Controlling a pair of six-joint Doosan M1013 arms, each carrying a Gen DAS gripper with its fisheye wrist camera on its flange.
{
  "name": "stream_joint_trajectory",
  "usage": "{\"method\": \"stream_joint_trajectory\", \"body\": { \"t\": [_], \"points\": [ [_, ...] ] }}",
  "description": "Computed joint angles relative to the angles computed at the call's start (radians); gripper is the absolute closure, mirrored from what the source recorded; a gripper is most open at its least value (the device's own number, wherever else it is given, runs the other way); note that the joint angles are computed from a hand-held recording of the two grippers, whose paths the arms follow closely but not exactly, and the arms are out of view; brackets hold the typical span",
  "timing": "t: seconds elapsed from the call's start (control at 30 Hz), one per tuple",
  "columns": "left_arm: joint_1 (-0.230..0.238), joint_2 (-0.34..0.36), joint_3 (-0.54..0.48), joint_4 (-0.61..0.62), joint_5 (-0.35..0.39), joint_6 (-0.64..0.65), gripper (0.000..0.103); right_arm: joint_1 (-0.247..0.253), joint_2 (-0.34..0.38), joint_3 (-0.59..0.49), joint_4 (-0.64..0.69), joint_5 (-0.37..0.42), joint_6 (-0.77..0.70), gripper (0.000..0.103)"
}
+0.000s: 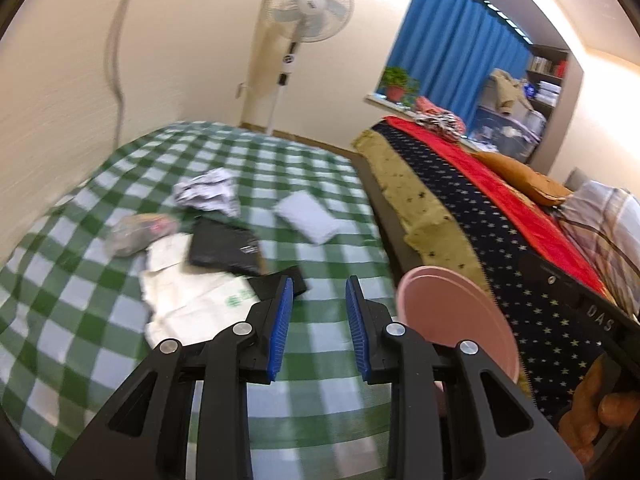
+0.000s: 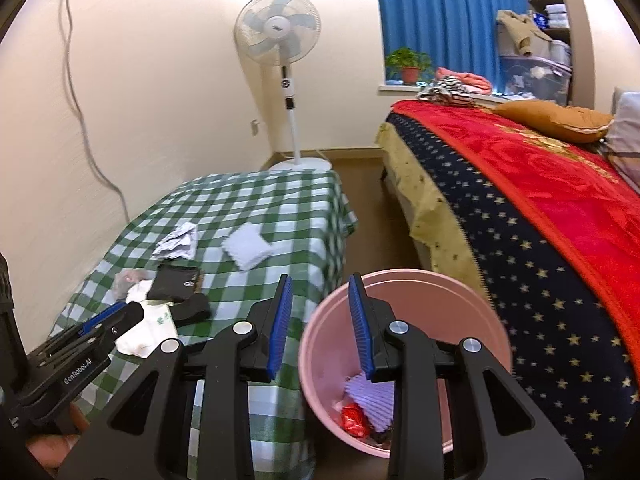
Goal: Collect trash
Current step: 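Move both open grippers back over the bed toward the black strap and tissue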
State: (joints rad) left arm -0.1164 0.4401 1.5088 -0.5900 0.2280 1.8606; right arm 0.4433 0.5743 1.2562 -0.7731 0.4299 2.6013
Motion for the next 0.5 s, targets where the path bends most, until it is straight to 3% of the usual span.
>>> {"method": "stream_joint_trajectory", "body": {
  "t": [0.13, 0.23, 0.37, 0.5],
  "points": [
    [0.013, 0.002, 0.005, 0.228, 0.003, -0.255, 0.076, 0.005, 0.022, -0.031, 0.080, -0.019, -0.085, 0.076],
    [0.022, 0.005, 0.006, 0.323, 0.010, -0.367, 0.075, 0.009, 0.040, -0.058, 0.139, -0.030, -0.151, 0.076],
    [0.027, 0.011, 0.007, 0.502, 0.027, -0.568, 0.062, 0.013, 0.061, -0.086, 0.218, -0.036, -0.246, 0.078],
    [0.035, 0.017, 0.007, 0.588, 0.045, -0.693, 0.055, 0.014, 0.085, -0.117, 0.320, -0.034, -0.364, 0.081]
  ]
}}
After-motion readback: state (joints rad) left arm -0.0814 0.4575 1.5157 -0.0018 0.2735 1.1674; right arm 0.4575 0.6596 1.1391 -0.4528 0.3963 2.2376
